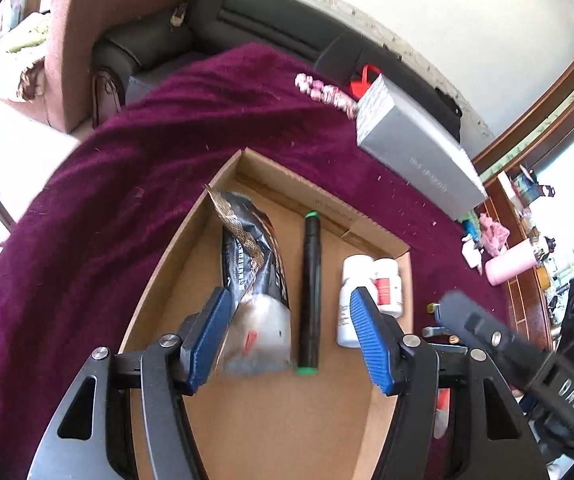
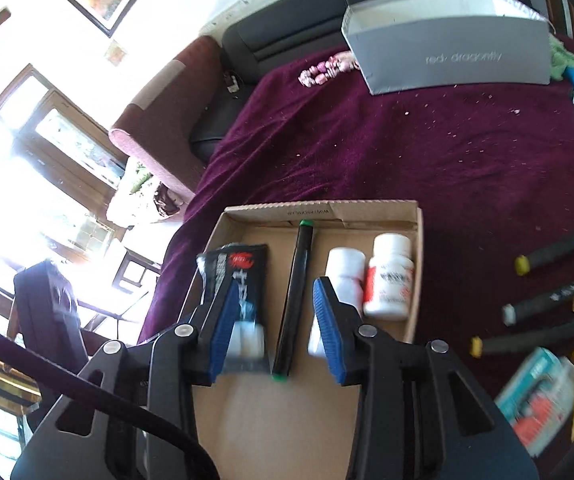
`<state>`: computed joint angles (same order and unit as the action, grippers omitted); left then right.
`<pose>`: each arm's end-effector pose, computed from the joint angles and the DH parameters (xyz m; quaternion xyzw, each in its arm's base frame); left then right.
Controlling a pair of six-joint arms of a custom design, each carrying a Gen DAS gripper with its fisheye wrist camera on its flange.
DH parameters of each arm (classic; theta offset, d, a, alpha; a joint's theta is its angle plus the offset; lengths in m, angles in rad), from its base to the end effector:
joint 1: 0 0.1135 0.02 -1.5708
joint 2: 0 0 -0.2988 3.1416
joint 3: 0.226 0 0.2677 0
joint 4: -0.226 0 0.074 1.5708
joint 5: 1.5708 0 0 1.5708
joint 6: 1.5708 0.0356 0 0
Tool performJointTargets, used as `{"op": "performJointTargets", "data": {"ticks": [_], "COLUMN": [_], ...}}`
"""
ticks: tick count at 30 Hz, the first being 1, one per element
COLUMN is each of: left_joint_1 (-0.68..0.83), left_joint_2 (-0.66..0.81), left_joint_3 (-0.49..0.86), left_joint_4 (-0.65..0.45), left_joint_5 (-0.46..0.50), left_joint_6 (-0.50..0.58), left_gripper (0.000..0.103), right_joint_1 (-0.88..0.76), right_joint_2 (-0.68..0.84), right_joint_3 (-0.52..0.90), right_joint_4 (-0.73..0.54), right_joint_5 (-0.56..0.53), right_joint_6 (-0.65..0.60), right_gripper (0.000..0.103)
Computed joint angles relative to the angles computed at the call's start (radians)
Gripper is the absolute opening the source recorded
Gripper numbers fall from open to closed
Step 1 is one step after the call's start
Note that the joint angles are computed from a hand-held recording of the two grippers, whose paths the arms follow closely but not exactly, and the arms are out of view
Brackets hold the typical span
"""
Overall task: Organize objects
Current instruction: 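Carry the snack bag and marker into the cardboard tray and release both, then grasp the clear plastic package with red contents using the left gripper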
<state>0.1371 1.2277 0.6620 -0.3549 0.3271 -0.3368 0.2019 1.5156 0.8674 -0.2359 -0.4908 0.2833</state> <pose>0.2364 0.0211 0.2200 -0.1689 0.9211 -0.1849 0.2982 0.3048 0.0795 0.2206 -0.0445 0.9160 0.3005 0.2620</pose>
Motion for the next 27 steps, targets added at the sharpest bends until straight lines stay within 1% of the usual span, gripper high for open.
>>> {"op": "performJointTargets", "data": {"ticks": [2, 4, 6, 7, 9, 10, 12, 15, 16, 18, 20, 23, 27], "left_joint_1": [0.001, 0.005, -0.001, -0.023, -0.092, -0.149, -0.287, -0.482, -0.555, -0.652, -0.744, -0.831, -0.912], "left_joint_2": [-0.074, -0.161, -0.235, -0.276, -0.333, -0.353, -0.363, -0.32, -0.287, -0.238, -0.154, -0.039, 0.073], "left_joint_3": [-0.005, -0.006, 0.001, 0.004, 0.006, 0.01, 0.015, 0.013, 0.008, 0.004, 0.004, 0.014, 0.058], "left_joint_4": [-0.033, -0.081, -0.126, -0.148, -0.171, -0.184, -0.189, -0.145, -0.113, -0.074, -0.02, 0.032, 0.037], "left_joint_5": [-0.02, -0.019, -0.008, -0.018, -0.045, -0.068, -0.126, -0.221, -0.247, -0.281, -0.308, -0.323, -0.388], "left_joint_6": [-0.004, -0.008, -0.012, -0.022, -0.048, -0.064, -0.109, -0.197, -0.232, -0.283, -0.331, -0.387, -0.409], "left_gripper": [0.056, 0.056, 0.058, 0.062, 0.062, 0.062, 0.062, 0.062, 0.062, 0.062, 0.062, 0.062, 0.062], "right_joint_1": [-0.015, -0.051, -0.113, -0.142, -0.227, -0.27, -0.377, -0.544, -0.609, -0.706, -0.788, -0.862, -0.902], "right_joint_2": [-0.05, -0.119, -0.19, -0.213, -0.279, -0.297, -0.332, -0.325, -0.305, -0.252, -0.185, -0.105, -0.054], "right_joint_3": [-0.034, -0.081, -0.13, -0.149, -0.191, -0.202, -0.224, -0.225, -0.224, -0.219, -0.205, -0.191, -0.191], "right_joint_4": [-0.005, -0.02, -0.043, -0.048, -0.076, -0.091, -0.129, -0.187, -0.197, -0.204, -0.216, -0.201, -0.135], "right_joint_5": [-0.015, -0.042, -0.086, -0.102, -0.142, -0.166, -0.22, -0.295, -0.318, -0.344, -0.361, -0.367, -0.362], "right_joint_6": [-0.016, -0.045, -0.084, -0.1, -0.141, -0.163, -0.222, -0.317, -0.351, -0.398, -0.452, -0.493, -0.508], "right_gripper": [0.038, 0.038, 0.038, 0.039, 0.043, 0.046, 0.047, 0.05, 0.051, 0.052, 0.052, 0.052, 0.052]}}
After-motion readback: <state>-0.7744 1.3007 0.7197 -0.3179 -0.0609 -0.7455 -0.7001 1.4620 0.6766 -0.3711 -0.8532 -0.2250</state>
